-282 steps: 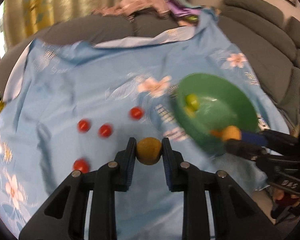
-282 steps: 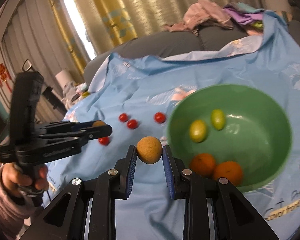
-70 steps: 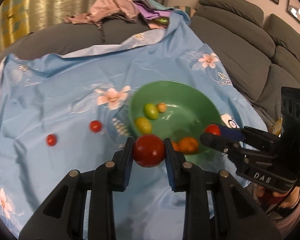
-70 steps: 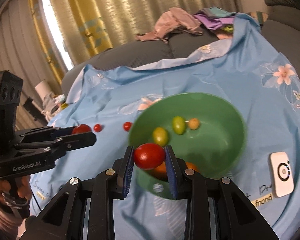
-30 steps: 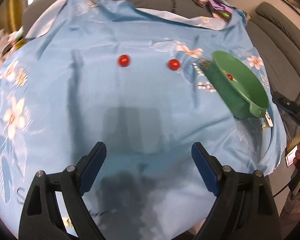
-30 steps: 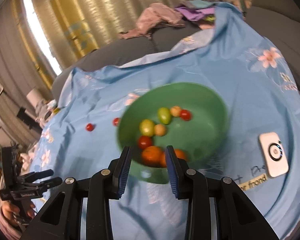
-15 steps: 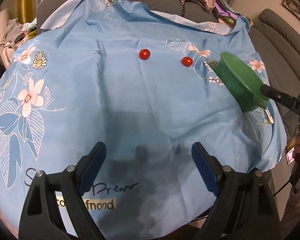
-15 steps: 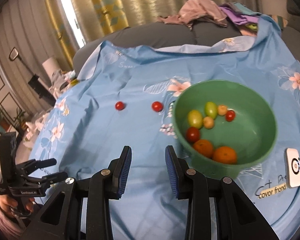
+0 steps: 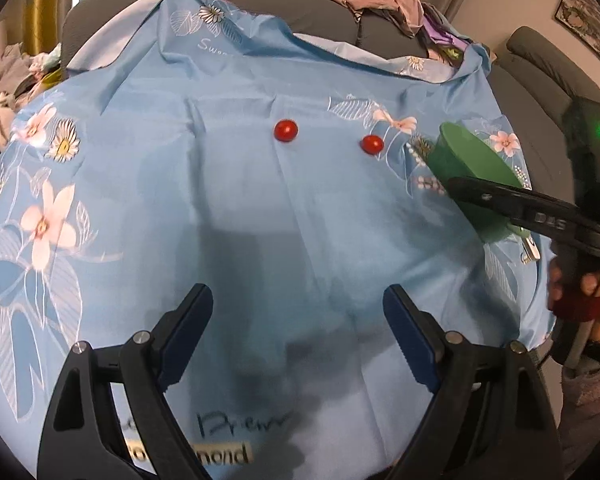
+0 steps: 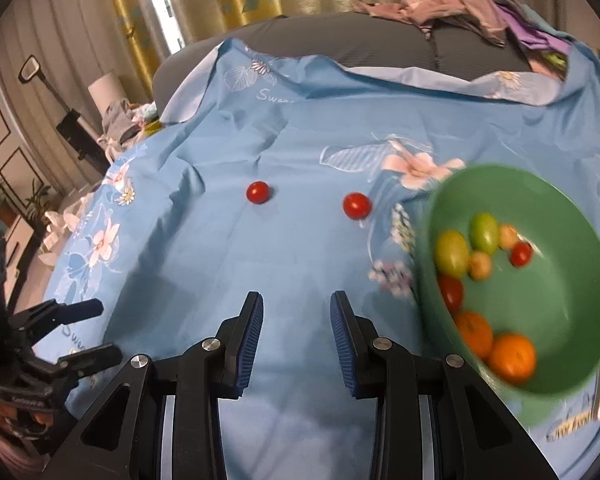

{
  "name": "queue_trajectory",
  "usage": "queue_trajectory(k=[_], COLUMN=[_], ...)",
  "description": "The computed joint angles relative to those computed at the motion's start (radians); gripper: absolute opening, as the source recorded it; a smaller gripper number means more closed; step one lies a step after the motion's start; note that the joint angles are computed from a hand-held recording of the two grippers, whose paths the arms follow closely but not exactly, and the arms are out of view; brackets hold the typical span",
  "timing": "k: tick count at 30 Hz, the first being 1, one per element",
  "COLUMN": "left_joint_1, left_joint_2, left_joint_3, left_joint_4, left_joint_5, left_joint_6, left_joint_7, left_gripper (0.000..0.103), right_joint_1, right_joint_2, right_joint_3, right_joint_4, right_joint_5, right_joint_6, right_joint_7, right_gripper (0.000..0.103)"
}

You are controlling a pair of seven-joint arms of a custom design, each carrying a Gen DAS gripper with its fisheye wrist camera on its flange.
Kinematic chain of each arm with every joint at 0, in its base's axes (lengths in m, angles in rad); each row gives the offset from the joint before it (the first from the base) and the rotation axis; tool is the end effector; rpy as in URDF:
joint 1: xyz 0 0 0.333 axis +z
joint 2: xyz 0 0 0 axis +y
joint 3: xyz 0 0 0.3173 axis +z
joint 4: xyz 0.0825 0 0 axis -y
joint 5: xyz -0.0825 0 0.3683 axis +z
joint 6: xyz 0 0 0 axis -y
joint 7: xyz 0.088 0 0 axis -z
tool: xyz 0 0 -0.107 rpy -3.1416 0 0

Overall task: Organize fruits
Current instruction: 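Grasp a cherry tomato with the right tool while the left tool grasps another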

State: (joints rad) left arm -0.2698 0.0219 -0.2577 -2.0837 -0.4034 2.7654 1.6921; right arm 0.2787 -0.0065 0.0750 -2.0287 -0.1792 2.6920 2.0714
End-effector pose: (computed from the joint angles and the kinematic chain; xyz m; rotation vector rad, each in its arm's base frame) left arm 0.5114 -0.2775 0.4985 -1.6593 2.2999 -1.0206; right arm 0.5449 0.2075 0.5347 -1.7726 1.7945 -0.4660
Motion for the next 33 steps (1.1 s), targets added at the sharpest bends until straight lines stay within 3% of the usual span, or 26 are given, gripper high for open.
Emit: queue_trajectory(k=[3, 5, 11, 22, 24, 28, 33], left_joint_1=[0.005, 0.013, 0.041, 0.084, 0.086, 0.079, 0.061], left_joint_2=[0.029, 0.050, 0.126, 0.251, 0.270, 0.317, 0.385], left_joint_3=[-0.002, -0.008, -0.021, -0.063, -0.067, -0.066, -0.055], left_joint_4=[0.038, 0.064, 0.153, 0.315, 0.340, 0.404, 0.501], left_joint_5=[0.003, -0.010, 0.036, 0.111, 0.123, 0.165, 0.231], left_joint_6=[-0.002, -0.003, -0.025, -0.069, -0.082, -0.116, -0.162], left_joint_7=[0.010, 0.030, 0.010, -0.013, -0.020, -0.059, -0.117], left_gripper=[0.087, 0.087, 0.087, 0.087, 0.087, 0.087, 0.087], right_joint_1=[0.000, 0.012, 0.054, 0.092, 0.078, 0.073, 0.022], right_joint_2=[0.081, 0.137, 0.293, 0.537, 0.532, 0.511, 0.391], right_joint_3=[-0.011, -0.030, -0.093, -0.155, -0.147, -0.140, -0.089], right_joint_4=[0.094, 0.170, 0.381, 0.741, 0.732, 0.697, 0.491], right_joint_5=[-0.011, -0.043, -0.093, -0.125, -0.093, -0.059, 0.088], right_joint_6=[-0.035, -0.089, -0.195, -0.508, -0.508, -0.483, -0.270], right_joint_7=[-0.040, -0.032, -0.016, -0.121, -0.143, -0.156, -0.192], right_gripper=[0.035, 0.042, 0.042, 0.042, 0.042, 0.030, 0.030])
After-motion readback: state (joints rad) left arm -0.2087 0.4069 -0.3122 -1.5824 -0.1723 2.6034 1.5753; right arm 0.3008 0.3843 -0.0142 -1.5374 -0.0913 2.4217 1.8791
